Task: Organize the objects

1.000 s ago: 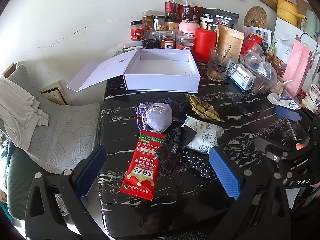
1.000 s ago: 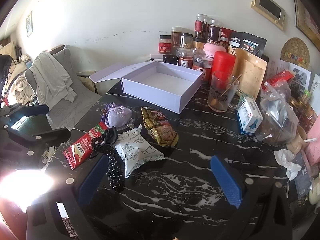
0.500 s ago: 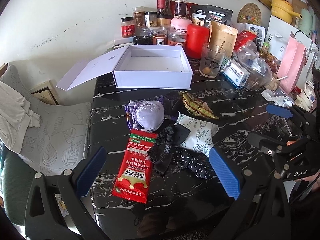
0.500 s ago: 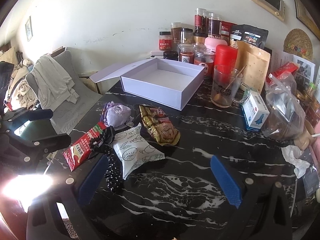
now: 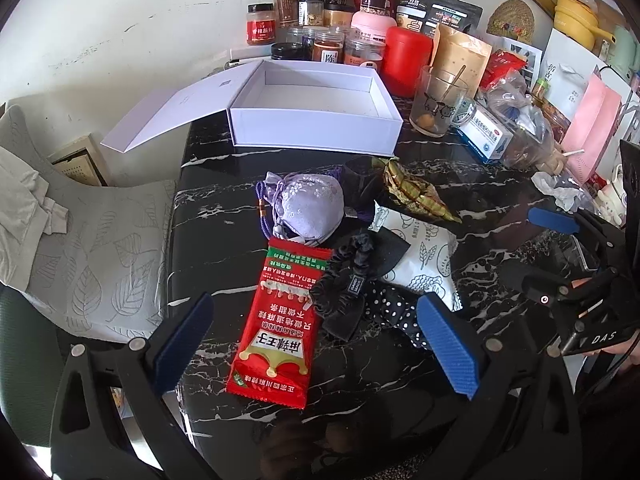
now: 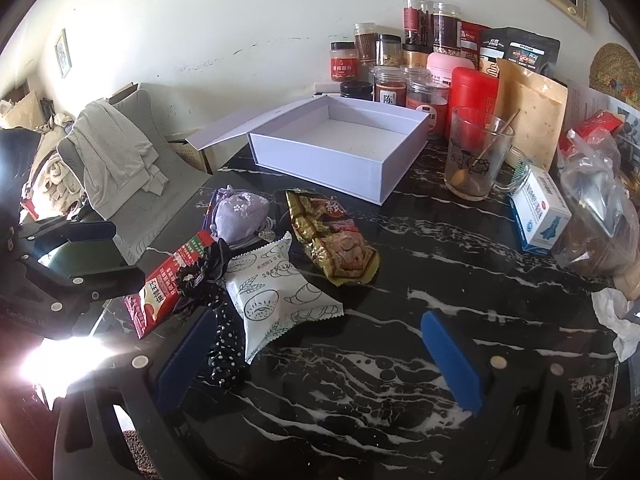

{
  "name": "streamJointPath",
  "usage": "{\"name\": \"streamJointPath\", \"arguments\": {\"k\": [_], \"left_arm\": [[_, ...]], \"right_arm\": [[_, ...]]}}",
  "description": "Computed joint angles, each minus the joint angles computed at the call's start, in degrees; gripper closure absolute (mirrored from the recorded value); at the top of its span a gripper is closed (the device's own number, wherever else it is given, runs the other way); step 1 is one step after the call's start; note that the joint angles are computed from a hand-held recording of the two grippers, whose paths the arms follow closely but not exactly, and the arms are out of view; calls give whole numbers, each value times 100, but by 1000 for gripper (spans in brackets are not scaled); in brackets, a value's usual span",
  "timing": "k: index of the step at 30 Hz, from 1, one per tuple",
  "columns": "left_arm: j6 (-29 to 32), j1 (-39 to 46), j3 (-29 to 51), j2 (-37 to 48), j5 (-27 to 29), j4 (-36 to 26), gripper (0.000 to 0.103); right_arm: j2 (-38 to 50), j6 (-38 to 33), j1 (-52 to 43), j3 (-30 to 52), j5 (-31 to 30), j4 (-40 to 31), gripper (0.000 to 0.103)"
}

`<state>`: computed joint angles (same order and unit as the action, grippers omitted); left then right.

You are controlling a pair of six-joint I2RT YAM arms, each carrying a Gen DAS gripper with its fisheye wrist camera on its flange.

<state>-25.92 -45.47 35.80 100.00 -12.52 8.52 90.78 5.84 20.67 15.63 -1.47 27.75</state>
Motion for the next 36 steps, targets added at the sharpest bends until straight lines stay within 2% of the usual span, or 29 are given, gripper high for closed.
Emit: {"name": "streamJointPath", "arguments": {"k": [15, 22, 23, 25, 28, 32, 33, 36], "left_arm": [[118, 484, 28, 1098, 458, 578, 12], [221, 760, 185, 1541, 677, 777, 20], [251, 788, 201, 1584, 720, 796, 21], [298, 823, 243, 1670, 774, 830, 22], [311, 868, 269, 1784, 859, 912, 23], [340, 903, 352, 1972, 1012, 1011, 28], [342, 875, 357, 2006, 980, 1057, 28], [398, 763, 321, 2030, 822, 1184, 41]], "right_arm": [[1291, -268, 136, 689, -247, 398, 1], [1727, -527, 165, 1002, -301, 563, 1], [1781, -569, 150, 1047, -341, 554, 3], [1905, -650, 137, 1186, -435, 443, 17], [2085, -771, 175, 1340, -452, 358, 23], [2203, -939, 236, 1413, -417, 394, 24], [2216, -962, 248, 1410, -410, 412, 29], [2195, -1047, 239, 1397, -495, 377, 39]]}}
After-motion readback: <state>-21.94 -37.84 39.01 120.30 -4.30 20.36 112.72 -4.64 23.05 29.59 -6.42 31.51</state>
